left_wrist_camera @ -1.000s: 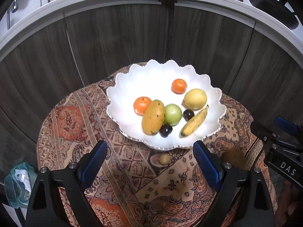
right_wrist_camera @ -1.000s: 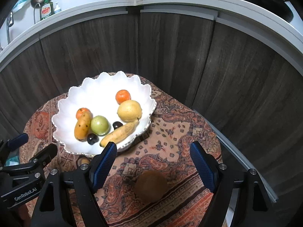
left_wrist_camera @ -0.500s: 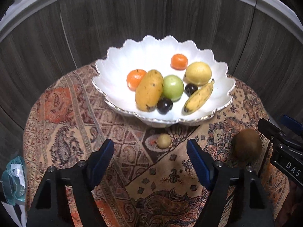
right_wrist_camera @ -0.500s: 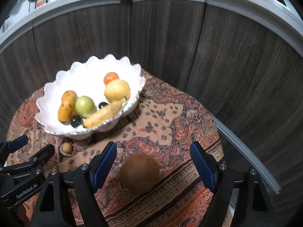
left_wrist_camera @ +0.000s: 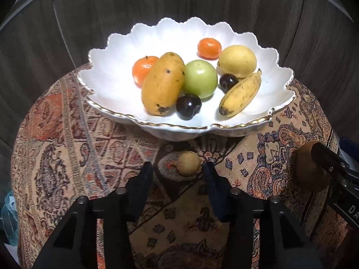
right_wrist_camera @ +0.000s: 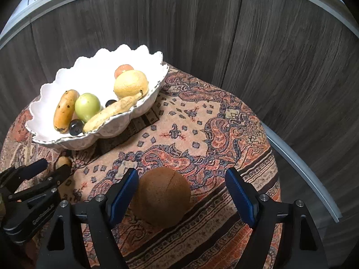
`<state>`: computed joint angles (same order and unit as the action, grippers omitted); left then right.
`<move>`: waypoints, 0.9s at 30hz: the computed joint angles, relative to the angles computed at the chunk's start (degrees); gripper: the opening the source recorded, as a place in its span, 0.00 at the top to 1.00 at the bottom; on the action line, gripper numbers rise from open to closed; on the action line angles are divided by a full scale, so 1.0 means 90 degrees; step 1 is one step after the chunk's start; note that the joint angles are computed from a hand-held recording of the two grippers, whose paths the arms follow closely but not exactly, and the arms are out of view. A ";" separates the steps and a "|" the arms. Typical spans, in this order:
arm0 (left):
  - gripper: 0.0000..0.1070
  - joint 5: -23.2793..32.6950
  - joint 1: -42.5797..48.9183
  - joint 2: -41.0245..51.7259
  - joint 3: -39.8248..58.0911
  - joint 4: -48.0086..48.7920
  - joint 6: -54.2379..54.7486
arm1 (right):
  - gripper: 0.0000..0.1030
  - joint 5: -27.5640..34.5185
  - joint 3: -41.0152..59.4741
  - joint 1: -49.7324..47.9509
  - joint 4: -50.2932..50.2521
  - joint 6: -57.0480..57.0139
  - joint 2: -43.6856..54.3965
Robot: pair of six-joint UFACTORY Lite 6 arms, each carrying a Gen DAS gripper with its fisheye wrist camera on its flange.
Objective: Organize fruits
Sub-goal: 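Withdraw both open tools from the bowl toward the kiwi, then grasp the small tan fruit with the left tool while the right tool grasps the kiwi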
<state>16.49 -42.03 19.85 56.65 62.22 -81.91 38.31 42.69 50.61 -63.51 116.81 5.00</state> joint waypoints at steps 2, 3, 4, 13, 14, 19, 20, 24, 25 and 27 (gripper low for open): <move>0.60 -0.0026 0.0003 0.0099 0.0055 0.0111 -0.0110 | 0.22 0.0003 0.0010 -0.0008 -0.0031 0.0005 0.0025; 0.60 -0.0047 0.0011 0.0128 0.0067 0.0171 -0.0170 | 0.22 0.0000 0.0005 -0.0007 -0.0044 0.0020 0.0028; 0.60 -0.0069 0.0017 0.0155 0.0079 0.0280 -0.0273 | 0.22 -0.0015 0.0003 -0.0012 -0.0045 0.0019 0.0024; 0.62 -0.0251 0.0160 0.0638 0.0509 0.0947 -0.0797 | 0.22 -0.0416 0.0109 -0.0064 -0.0142 -0.0039 0.0187; 0.63 -0.0287 0.0189 0.0673 0.0533 0.1069 -0.0915 | 0.22 -0.0523 0.0116 -0.0090 -0.0169 -0.0005 0.0253; 0.74 -0.0331 0.0201 0.0731 0.0545 0.1572 -0.1399 | 0.31 -0.1043 -0.0011 -0.0336 -0.0380 0.0247 0.0415; 0.74 -0.0299 0.0170 0.0632 0.0440 0.1636 -0.1471 | 0.33 -0.1231 -0.0080 -0.0403 -0.0536 0.0389 0.0392; 0.75 -0.0306 0.0148 0.0492 0.0275 0.1738 -0.1659 | 0.40 -0.1338 -0.0096 -0.0379 -0.0705 0.0513 0.0418; 0.75 -0.0315 0.0149 0.0448 0.0231 0.1719 -0.1641 | 0.40 -0.1346 -0.0107 -0.0378 -0.0718 0.0534 0.0408; 0.75 -0.0244 0.0100 0.0328 0.0108 0.1901 -0.1842 | 0.40 -0.1387 -0.0133 -0.0396 -0.0727 0.0549 0.0378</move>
<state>14.29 -41.12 22.79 57.62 79.33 -98.49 25.83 41.49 47.05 -70.05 121.75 8.40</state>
